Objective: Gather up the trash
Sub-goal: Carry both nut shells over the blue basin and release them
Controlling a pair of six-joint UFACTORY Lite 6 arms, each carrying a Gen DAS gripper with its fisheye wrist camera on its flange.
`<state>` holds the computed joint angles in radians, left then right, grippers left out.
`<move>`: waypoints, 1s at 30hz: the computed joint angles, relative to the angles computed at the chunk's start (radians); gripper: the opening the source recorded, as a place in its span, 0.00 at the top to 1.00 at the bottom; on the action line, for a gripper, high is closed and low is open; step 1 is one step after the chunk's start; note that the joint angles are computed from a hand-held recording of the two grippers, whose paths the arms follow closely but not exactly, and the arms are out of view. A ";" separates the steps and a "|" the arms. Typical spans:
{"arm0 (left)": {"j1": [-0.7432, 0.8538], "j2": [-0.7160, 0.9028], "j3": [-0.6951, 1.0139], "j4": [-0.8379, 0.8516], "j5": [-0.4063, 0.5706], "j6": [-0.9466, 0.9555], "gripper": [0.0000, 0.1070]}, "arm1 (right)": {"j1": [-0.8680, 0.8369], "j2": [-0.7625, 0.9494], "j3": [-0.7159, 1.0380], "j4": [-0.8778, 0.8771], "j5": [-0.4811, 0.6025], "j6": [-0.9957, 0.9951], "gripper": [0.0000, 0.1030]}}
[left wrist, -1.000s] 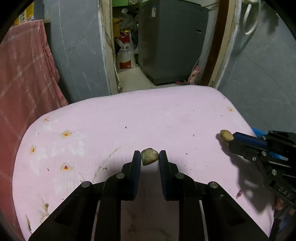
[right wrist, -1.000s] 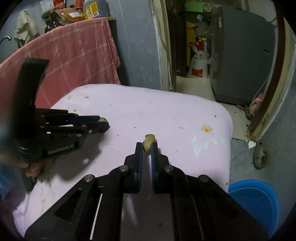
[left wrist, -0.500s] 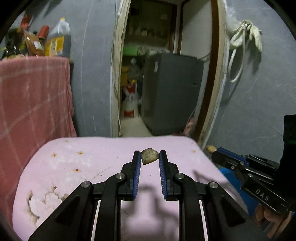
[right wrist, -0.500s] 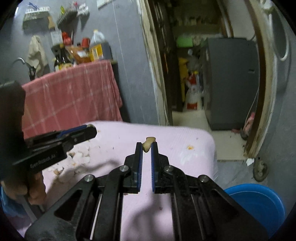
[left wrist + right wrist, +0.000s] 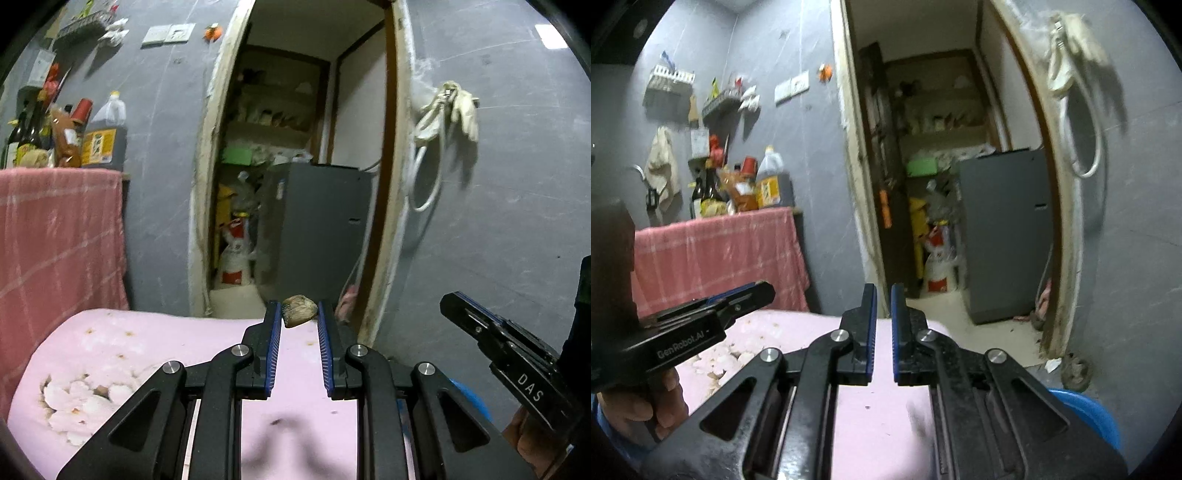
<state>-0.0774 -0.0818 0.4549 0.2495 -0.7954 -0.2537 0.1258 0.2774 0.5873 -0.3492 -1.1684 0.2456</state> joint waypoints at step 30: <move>-0.330 0.422 0.390 0.105 0.344 -0.171 0.77 | -0.370 0.050 0.014 -0.236 0.043 0.296 0.80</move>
<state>-0.4071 0.3404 0.8454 0.3544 -0.4509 -0.4251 -0.2441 0.3270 0.6012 -0.5855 -1.1257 0.5419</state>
